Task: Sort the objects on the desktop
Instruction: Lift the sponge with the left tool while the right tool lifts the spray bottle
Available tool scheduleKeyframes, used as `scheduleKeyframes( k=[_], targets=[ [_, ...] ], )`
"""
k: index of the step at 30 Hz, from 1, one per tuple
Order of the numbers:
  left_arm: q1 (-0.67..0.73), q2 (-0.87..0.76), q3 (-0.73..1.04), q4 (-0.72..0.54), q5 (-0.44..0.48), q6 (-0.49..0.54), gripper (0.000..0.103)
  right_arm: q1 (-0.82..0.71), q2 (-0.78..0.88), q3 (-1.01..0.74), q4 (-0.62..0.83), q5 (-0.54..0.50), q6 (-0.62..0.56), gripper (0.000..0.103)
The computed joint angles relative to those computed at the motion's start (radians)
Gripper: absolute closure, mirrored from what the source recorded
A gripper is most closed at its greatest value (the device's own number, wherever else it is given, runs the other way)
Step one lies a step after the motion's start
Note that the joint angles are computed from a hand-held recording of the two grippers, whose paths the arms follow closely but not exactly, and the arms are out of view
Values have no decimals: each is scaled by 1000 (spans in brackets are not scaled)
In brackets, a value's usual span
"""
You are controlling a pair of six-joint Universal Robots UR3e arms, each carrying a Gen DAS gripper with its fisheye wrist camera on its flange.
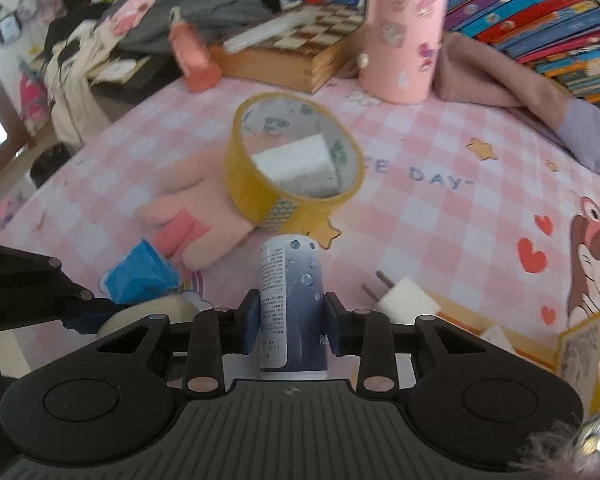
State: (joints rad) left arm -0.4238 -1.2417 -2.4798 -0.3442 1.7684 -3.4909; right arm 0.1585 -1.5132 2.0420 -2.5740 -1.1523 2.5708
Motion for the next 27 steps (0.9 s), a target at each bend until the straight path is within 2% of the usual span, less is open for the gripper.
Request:
scheduleKeyframes(
  k=[8, 17, 21, 27],
  targets=[
    [-45, 79, 22, -77, 47, -41, 78, -62, -146, 103, -18, 34, 47, 73],
    [-162, 158, 31, -158, 177, -164, 78, -125, -337, 231, 11, 53, 80, 73],
    [-233, 192, 40, -206, 246, -247, 78, -163, -445, 274, 78, 79, 73, 73],
    [-343, 209, 58, -259, 340, -376, 78, -238, -670, 331, 268, 145, 13, 73]
  ],
)
